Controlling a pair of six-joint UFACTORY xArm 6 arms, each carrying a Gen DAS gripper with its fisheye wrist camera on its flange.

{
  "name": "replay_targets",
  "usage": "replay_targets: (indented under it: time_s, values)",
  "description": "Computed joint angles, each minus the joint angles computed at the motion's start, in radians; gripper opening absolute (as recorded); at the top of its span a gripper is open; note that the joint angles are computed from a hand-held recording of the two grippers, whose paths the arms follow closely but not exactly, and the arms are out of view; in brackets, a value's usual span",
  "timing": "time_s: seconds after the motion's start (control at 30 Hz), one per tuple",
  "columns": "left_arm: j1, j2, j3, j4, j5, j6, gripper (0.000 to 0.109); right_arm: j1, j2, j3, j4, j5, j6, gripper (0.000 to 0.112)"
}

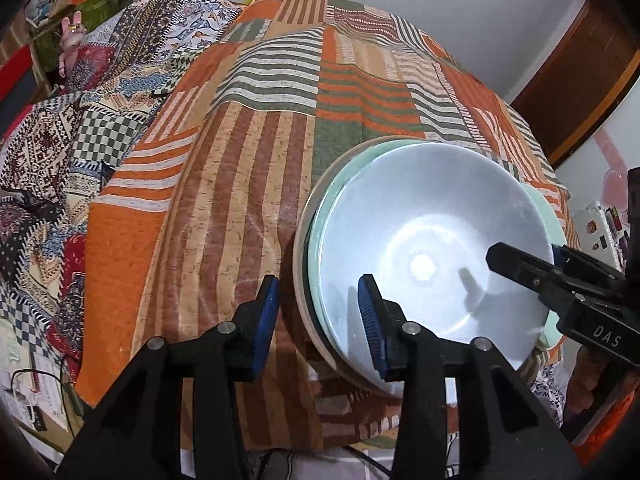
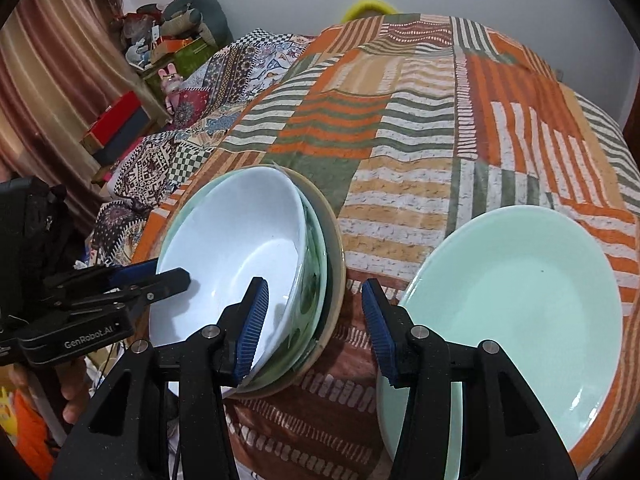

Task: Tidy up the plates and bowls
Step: 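Grip the rims of the nested bowl stack with both grippers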

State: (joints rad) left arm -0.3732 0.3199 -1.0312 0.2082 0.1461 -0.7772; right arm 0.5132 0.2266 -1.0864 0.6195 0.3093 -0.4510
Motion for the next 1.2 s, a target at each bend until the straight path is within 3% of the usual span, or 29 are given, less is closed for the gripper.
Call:
replay_targets:
  time_s: [0.2,0.4,0.53,0.87,1.2]
  values:
    - [-0.017,0.025,-0.005,-0.191,-0.032,0.167,0.03,-0.001,0.024,-0.026,0.075,0.033,-0.043,0.035]
    - [-0.007,0.025,-0.026,0.062,-0.002,-0.041,0.029,0.0,0.029,-0.024,0.023,0.019,0.009,0.033]
    - [-0.01,0.019,-0.039,0.15,0.034,-0.12,0.029,-0.002,0.027,-0.022,-0.03,0.017,0.054,0.032]
    - [-0.02,-0.026,-0.031,0.22,0.057,-0.177,0.029,-0.018,0.009,-0.017,-0.064,0.059,0.108,0.032]
    - [-0.035,-0.093,-0.017,0.36,0.066,-0.307,0.029,-0.02,-0.074,0.042,0.014,0.016,0.044,0.032]
